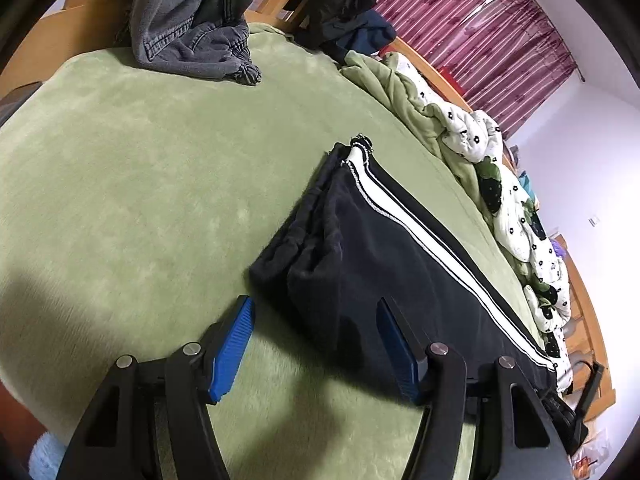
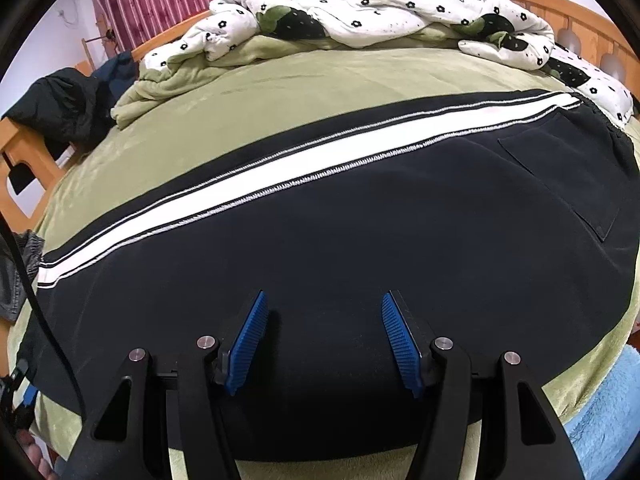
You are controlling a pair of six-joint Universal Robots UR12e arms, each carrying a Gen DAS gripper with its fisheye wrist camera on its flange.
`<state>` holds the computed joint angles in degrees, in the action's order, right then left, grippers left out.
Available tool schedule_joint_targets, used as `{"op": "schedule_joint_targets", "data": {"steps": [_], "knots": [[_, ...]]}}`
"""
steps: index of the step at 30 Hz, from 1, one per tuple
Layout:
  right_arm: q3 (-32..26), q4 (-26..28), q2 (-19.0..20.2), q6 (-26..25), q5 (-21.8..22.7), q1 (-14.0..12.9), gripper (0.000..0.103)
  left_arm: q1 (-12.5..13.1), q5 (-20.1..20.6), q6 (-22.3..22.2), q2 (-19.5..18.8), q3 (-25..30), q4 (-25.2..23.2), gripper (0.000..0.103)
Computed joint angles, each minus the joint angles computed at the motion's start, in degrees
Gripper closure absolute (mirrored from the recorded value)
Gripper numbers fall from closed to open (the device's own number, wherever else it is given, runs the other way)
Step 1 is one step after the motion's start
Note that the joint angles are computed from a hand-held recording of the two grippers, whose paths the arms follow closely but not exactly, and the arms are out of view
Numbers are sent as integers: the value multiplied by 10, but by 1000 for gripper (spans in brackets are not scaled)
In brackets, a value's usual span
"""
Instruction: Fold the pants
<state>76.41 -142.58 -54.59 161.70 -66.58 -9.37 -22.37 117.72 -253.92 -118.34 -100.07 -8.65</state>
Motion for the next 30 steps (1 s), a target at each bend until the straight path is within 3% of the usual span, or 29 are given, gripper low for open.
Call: {"op": "schedule_joint_targets", "data": {"steps": [6, 8, 12, 15, 19, 24, 30], "knots": [[4, -12, -3, -11, 20, -6, 44, 10, 8, -40, -4, 14, -39, 55], [4, -15, -3, -12, 28, -9, 44, 12, 14, -52, -4, 17, -57, 65], [6, -27, -2, -19, 31, -15, 44, 8, 34, -34, -2, 35, -97, 76], [2, -35, 1, -22, 36, -22, 44, -6, 85, 12, -7, 80, -172, 78], [-7, -63, 8, -29, 36, -31, 44, -21, 123, 97, -25, 139, -188, 79], [-26, -116, 24, -40, 25, -45, 44, -39, 130, 209, -73, 247, -187, 80], [-64, -116, 51, -44, 44, -71, 44, -62, 94, 327, -168, 422, -233, 80]]}}
